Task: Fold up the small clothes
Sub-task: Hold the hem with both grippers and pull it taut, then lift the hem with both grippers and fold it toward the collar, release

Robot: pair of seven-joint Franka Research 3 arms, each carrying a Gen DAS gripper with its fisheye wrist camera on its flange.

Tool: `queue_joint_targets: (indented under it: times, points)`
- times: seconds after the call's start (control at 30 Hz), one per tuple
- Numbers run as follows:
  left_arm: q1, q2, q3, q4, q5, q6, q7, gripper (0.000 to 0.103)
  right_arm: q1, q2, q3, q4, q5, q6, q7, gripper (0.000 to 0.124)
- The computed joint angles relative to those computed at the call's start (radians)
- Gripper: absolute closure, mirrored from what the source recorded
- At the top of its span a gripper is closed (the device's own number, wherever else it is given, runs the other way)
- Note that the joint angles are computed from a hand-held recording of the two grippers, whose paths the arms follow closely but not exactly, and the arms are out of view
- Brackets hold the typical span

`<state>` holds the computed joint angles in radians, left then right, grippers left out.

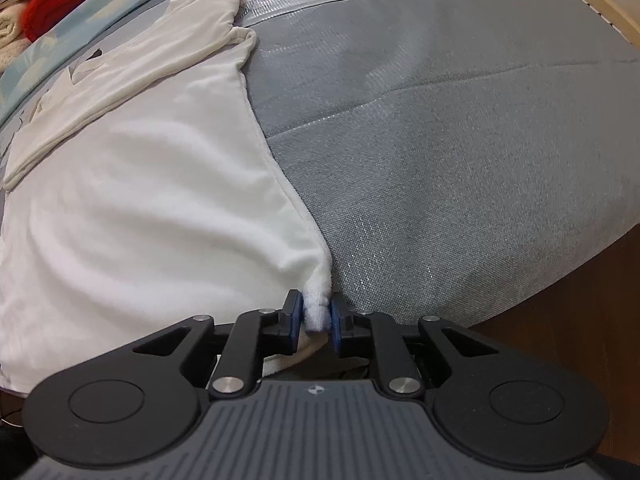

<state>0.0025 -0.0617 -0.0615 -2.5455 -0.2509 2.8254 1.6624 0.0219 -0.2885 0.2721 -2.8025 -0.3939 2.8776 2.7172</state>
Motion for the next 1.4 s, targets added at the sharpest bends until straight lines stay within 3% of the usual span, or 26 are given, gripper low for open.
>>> queue_joint_targets:
  times: [0.13,0.3,0.73,0.87,1.03,1.2,1.3,1.4]
  points:
    - [-0.001,0.000,0.004,0.004,-0.044,-0.024,0.032,0.087,-0.013,-0.005,0.012,0.002,-0.026,-0.005,0.019,0.108]
    - [-0.003,-0.005,-0.003,-0.006,-0.015,-0.024,0.027,0.087,-0.037,-0.021,0.012,-0.012,-0.032,0.009,0.066,0.108]
    - [-0.006,-0.002,-0.004,-0.010,0.031,-0.021,0.002,0.088,-0.017,0.005,0.009,0.008,-0.034,-0.009,0.013,0.101]
    - [-0.009,-0.002,-0.006,-0.013,0.009,0.000,0.019,0.097,-0.004,0.008,-0.005,0.007,-0.042,0.007,0.004,0.114]
    - [-0.020,-0.056,0.000,-0.039,0.037,0.043,0.032,0.098,-0.056,-0.044,0.042,-0.009,-0.106,0.052,0.062,0.116]
    - [-0.096,-0.152,0.067,-0.047,-0.051,0.096,0.194,0.098,-0.109,-0.182,0.093,-0.039,-0.104,0.129,0.034,0.117]
    - [-0.156,-0.222,0.126,-0.059,-0.095,0.123,0.277,0.098,-0.070,-0.283,0.051,-0.069,-0.048,0.162,-0.018,0.117]
    - [-0.215,-0.324,0.193,-0.088,-0.119,0.149,0.337,0.099,-0.065,-0.422,0.057,-0.111,-0.029,0.184,-0.060,0.118]
